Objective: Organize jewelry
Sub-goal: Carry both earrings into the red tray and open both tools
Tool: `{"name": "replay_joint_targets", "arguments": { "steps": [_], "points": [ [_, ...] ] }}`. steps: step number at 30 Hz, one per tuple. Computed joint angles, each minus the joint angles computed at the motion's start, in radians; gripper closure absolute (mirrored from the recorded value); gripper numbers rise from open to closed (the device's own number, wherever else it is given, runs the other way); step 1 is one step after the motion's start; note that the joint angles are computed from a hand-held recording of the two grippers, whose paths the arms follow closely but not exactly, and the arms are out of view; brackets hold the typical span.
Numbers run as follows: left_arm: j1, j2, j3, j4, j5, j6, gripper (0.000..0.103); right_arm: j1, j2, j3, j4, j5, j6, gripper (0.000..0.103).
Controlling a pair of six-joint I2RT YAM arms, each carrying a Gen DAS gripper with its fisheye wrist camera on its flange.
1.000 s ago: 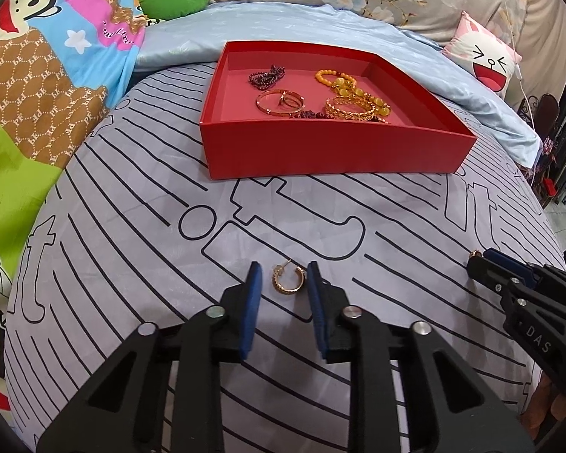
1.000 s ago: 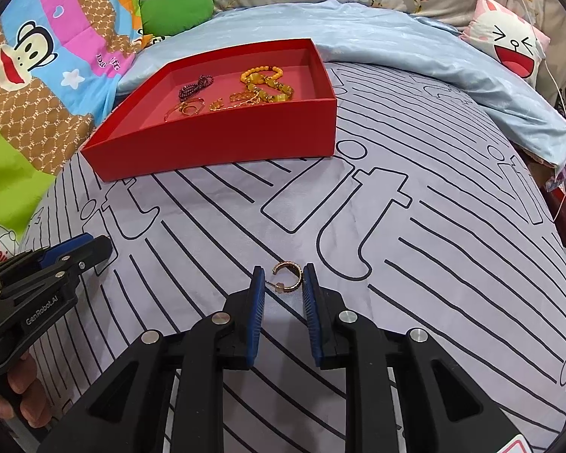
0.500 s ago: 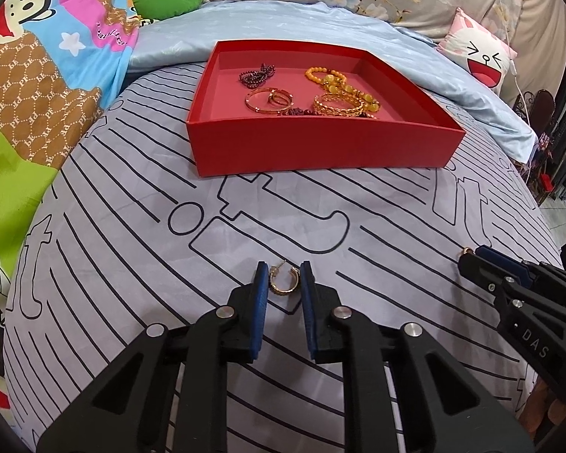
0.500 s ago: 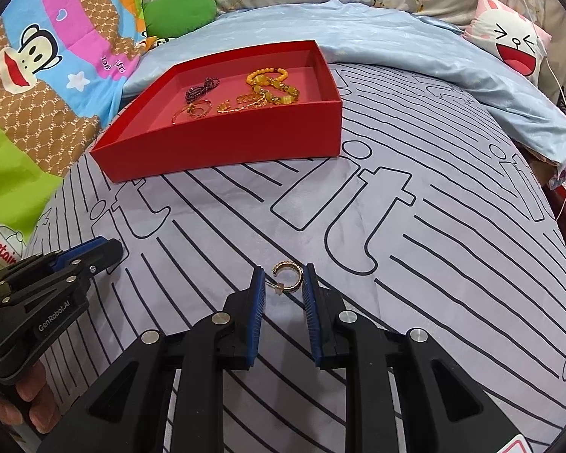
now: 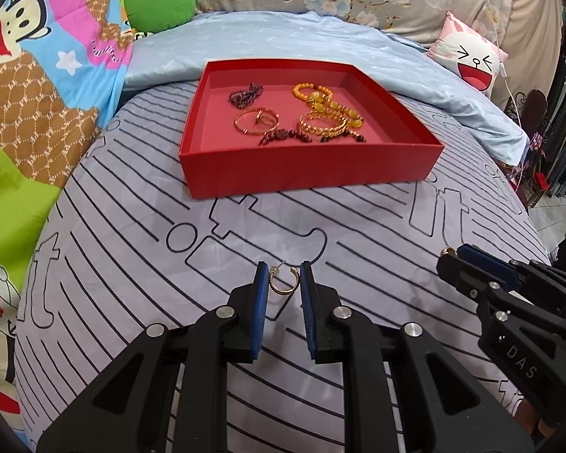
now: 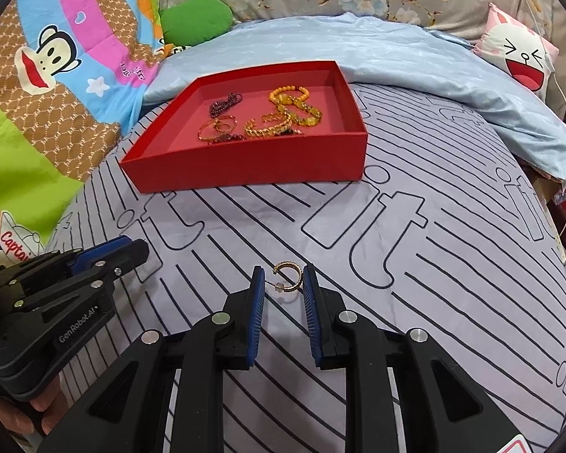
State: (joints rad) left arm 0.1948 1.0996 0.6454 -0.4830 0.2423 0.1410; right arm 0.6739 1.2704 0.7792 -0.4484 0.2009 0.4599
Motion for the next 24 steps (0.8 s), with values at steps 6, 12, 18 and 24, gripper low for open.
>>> {"name": "replay_joint_targets", "arguments": {
  "steps": [6,12,18,24],
  "points": [
    [-0.032,0.005,0.051,-0.019,-0.014,-0.013,0.086,-0.003,0.005,0.051,-0.009,-0.008,-0.022,0.083],
    [-0.040,0.061,0.123,-0.019,-0.010,-0.025,0.086,-0.024,0.039,0.116,-0.004,-0.013,-0.062,0.083],
    [-0.078,0.137,0.214,0.006,-0.024,-0.039,0.086,-0.068,0.106,0.211,0.015,-0.036,-0.112,0.083],
    [-0.095,0.253,0.348,0.036,-0.028,-0.055,0.086,-0.123,0.208,0.346,0.042,-0.046,-0.180,0.083]
  ]
}}
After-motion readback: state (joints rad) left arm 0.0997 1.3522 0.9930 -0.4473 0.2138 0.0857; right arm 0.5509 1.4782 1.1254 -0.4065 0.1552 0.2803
